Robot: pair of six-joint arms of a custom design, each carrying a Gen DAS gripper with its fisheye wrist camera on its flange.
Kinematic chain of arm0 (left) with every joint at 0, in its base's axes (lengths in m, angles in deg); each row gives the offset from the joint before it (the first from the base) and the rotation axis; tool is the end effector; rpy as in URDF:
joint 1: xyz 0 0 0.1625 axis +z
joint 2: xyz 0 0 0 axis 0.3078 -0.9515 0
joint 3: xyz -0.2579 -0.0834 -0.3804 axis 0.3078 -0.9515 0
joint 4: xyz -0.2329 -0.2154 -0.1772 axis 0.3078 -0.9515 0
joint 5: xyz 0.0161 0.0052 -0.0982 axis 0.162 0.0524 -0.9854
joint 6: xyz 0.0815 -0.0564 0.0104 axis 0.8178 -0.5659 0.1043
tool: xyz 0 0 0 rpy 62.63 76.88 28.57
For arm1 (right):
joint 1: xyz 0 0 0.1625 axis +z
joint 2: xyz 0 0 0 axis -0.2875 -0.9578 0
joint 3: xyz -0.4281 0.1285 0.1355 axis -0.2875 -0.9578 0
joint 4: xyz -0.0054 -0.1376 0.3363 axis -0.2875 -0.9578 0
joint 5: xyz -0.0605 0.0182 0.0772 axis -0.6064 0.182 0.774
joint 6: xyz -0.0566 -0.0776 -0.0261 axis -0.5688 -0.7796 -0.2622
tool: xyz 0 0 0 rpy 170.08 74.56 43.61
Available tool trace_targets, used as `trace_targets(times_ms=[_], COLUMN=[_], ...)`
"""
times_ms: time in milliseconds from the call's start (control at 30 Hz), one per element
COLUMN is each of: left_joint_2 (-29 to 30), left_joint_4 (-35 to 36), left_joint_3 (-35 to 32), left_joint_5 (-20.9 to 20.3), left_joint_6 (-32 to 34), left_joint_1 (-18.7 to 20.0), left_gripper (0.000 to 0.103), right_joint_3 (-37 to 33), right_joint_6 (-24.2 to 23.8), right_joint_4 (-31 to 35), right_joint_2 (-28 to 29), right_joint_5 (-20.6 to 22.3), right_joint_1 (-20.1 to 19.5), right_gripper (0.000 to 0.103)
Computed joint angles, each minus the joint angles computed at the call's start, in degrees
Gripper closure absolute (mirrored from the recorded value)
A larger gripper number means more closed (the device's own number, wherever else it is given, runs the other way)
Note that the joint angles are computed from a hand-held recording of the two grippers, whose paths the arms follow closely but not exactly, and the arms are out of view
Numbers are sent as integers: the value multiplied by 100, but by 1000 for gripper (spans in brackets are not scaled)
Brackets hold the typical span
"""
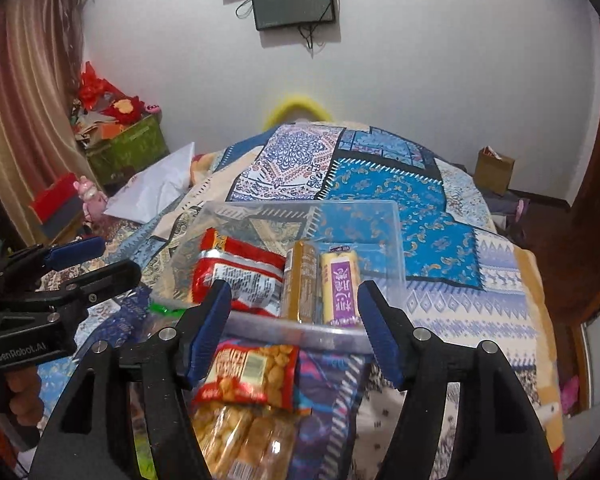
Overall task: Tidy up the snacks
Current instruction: 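Grasp the bagged orange cookies with the left tool while the right tool grasps the biscuit stick pack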
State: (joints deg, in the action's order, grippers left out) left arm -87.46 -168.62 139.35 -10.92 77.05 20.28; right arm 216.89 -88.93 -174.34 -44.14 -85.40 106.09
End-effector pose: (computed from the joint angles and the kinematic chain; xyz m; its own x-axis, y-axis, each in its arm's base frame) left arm -0.3071 -0.4949 0.0380 -0.7261 0.3730 -0.5777 0.6458 0.6585 -0.3865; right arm 0.0948 -0.4391 0.2634 -0.7909 -0.0974 0.6041 -0.5034 0.6650 -0.5517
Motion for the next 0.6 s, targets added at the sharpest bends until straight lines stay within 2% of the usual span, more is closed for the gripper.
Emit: trace_targets(times_ms=[233,600], left_joint_2=[-208,-214], left_joint_4=[26,282], left_joint_3=[625,1333], left_joint_5=[-15,-111], left_joint_6=[-354,-1085], left_joint_1=[-36,68], left_gripper=[33,33], right_joint_3=[529,1168], right_joint_6=[-29,8], right_joint_4=[-473,-1224], right_joint_2=[-22,496], right_joint_5=[-1,-101], right_joint_1=[-47,-447], right_gripper=[36,36])
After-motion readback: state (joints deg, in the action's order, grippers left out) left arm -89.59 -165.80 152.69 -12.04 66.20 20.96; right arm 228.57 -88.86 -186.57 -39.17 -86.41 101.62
